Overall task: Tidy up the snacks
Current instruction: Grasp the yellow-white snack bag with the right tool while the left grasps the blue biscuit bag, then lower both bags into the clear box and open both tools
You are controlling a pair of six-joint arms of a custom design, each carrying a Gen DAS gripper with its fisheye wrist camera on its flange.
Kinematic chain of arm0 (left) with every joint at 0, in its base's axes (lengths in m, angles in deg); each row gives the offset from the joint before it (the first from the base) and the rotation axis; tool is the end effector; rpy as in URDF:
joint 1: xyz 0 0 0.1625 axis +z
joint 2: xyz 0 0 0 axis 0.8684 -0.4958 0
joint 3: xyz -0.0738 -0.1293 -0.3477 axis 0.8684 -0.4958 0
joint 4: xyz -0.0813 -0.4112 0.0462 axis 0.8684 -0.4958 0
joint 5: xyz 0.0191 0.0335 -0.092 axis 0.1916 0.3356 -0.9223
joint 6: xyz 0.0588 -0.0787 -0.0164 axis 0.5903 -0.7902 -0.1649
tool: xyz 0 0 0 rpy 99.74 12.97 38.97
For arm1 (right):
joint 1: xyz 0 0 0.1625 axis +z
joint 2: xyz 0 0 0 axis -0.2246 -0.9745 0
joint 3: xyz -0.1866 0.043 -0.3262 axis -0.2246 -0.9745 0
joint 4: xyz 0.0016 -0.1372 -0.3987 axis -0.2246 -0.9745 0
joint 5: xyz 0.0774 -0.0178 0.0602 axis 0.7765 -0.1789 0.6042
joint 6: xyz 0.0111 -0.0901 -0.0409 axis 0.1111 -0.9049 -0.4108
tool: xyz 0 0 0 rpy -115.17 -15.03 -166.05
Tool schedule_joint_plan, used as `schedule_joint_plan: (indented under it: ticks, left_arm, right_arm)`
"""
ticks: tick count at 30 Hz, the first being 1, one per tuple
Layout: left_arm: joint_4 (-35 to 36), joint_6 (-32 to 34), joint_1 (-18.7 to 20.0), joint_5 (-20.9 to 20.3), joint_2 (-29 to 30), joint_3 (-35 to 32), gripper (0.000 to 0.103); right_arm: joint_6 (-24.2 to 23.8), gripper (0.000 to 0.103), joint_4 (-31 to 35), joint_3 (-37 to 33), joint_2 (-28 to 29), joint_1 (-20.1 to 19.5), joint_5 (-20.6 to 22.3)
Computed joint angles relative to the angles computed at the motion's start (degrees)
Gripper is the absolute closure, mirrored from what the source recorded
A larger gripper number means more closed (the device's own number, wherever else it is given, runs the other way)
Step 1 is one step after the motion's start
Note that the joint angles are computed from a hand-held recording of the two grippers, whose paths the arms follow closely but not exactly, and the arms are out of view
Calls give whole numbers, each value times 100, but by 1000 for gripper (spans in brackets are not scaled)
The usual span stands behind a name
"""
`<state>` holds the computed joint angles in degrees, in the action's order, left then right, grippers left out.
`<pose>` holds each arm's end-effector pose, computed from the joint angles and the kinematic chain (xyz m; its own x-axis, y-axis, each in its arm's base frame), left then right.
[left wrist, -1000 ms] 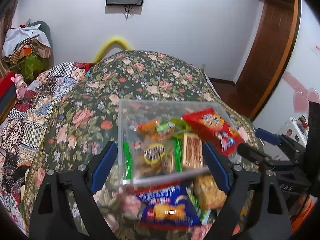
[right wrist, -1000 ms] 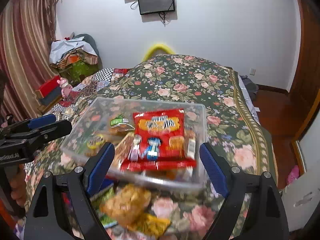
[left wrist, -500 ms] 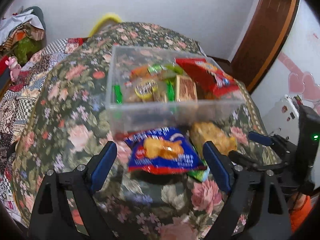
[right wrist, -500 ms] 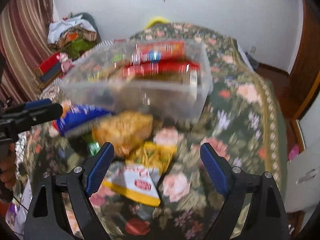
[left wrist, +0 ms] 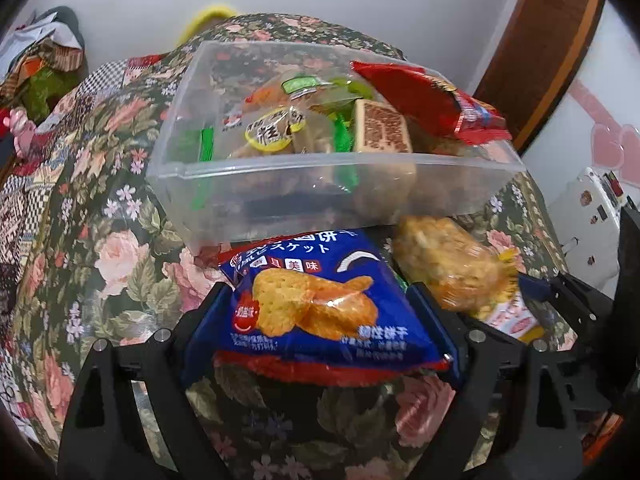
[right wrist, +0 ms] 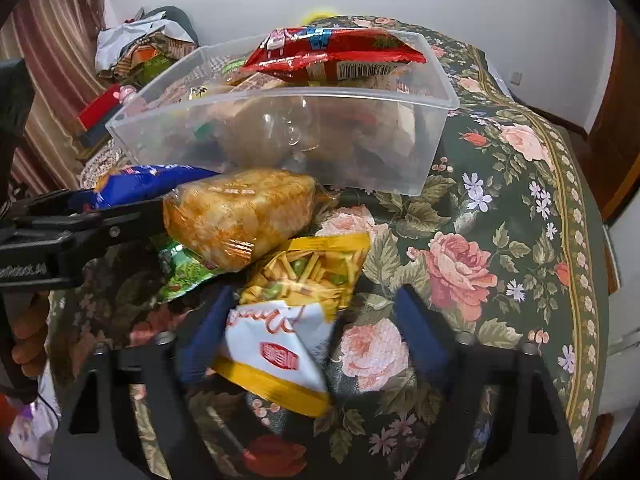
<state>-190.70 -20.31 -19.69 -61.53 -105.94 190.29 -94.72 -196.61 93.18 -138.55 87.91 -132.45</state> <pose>-0.2188 -0.4687 -0.0595 -0.7975 -0.2277 -0.5587 0.1842 0.7899 -0.5849 -0.0111 -0.4784 0.1839 -0.6334 -0.6258 0.4552 -0.7142 0.6992 -0.0325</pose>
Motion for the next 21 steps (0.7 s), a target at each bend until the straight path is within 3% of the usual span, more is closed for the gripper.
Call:
schedule_joint_plan:
  ticks: [4,21]
  left_arm:
    - [-411,214,-53,116,111,77,19]
    - [-373,-49,-692,440,-263,590,29]
  right_arm:
    - [-49,59,-72,53,-66,-25,17]
    - [279,64,553,88,-818,-280,627]
